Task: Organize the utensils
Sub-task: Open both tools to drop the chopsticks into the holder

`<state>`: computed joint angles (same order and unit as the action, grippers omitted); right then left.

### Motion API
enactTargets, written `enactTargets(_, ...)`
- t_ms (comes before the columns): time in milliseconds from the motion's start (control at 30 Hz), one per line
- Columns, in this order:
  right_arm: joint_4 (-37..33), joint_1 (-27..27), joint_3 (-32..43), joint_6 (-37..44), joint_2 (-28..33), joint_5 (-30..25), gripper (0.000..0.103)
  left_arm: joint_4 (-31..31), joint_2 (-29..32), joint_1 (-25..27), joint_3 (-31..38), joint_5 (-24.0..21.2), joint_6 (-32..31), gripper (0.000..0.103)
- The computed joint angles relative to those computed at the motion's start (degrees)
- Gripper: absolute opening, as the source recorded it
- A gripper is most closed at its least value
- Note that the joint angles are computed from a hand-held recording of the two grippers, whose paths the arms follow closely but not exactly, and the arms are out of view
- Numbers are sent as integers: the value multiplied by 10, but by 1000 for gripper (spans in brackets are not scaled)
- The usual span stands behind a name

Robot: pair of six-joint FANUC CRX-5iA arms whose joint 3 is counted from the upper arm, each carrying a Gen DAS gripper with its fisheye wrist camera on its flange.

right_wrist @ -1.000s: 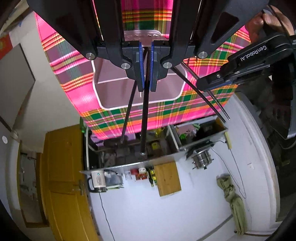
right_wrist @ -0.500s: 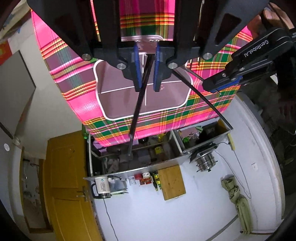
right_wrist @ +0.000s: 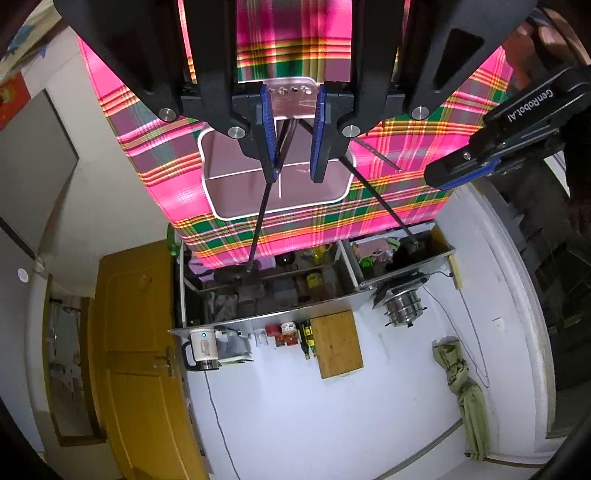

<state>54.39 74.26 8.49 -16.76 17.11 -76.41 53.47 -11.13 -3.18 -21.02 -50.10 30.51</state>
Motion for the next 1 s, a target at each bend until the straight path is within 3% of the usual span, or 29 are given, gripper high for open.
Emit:
enactTargets(533, 17, 48, 34, 3, 18, -27, 18, 16, -71, 63, -53, -36, -27, 16)
enactTargets(1000, -4, 72, 32, -10, 30, 2, 18, 18, -102, 171, -115, -91, -70, 16)
